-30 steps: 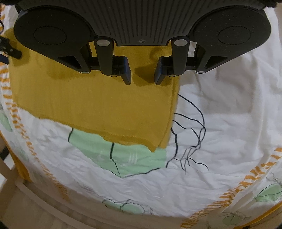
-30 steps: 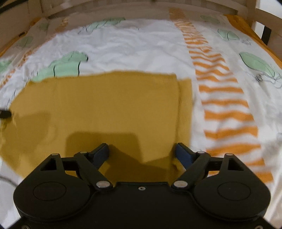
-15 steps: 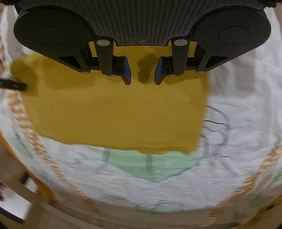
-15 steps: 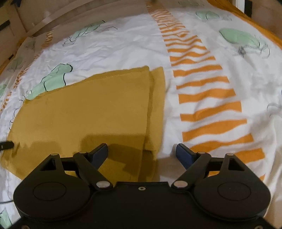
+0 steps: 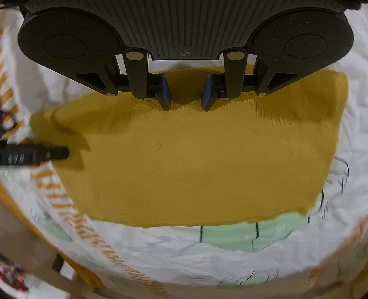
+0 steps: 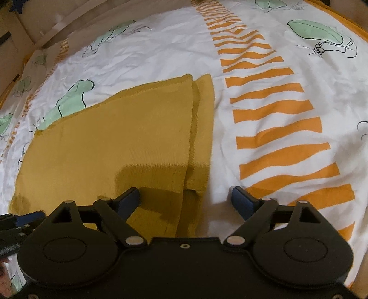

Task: Fold small clothes

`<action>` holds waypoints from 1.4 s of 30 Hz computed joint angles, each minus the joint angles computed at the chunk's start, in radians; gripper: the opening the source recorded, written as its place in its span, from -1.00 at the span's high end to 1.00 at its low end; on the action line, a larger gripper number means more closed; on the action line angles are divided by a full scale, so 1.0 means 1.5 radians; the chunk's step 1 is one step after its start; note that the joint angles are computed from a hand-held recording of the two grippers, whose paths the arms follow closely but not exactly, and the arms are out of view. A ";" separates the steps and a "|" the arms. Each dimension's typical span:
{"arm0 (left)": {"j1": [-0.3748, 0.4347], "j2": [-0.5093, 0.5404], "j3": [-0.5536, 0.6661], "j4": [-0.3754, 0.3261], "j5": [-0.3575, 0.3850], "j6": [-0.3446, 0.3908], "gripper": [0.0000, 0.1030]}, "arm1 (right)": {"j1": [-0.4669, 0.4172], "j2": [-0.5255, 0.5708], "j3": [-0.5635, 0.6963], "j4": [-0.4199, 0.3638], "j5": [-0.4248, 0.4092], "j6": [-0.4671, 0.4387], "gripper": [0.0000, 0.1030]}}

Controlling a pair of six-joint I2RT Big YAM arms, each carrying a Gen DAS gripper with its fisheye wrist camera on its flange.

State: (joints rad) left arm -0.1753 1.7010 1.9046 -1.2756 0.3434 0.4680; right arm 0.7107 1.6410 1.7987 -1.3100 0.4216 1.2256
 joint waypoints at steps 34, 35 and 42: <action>-0.094 0.279 0.447 -0.157 -0.149 -0.092 0.43 | -0.027 -0.053 -0.071 0.094 -0.075 0.042 -0.90; -0.096 0.279 0.447 -0.156 -0.153 -0.089 0.42 | -0.027 -0.052 -0.069 0.094 -0.076 0.042 -0.90; -0.100 0.266 0.423 -0.140 -0.168 -0.098 0.42 | -0.029 -0.056 -0.074 0.098 -0.081 0.042 -0.91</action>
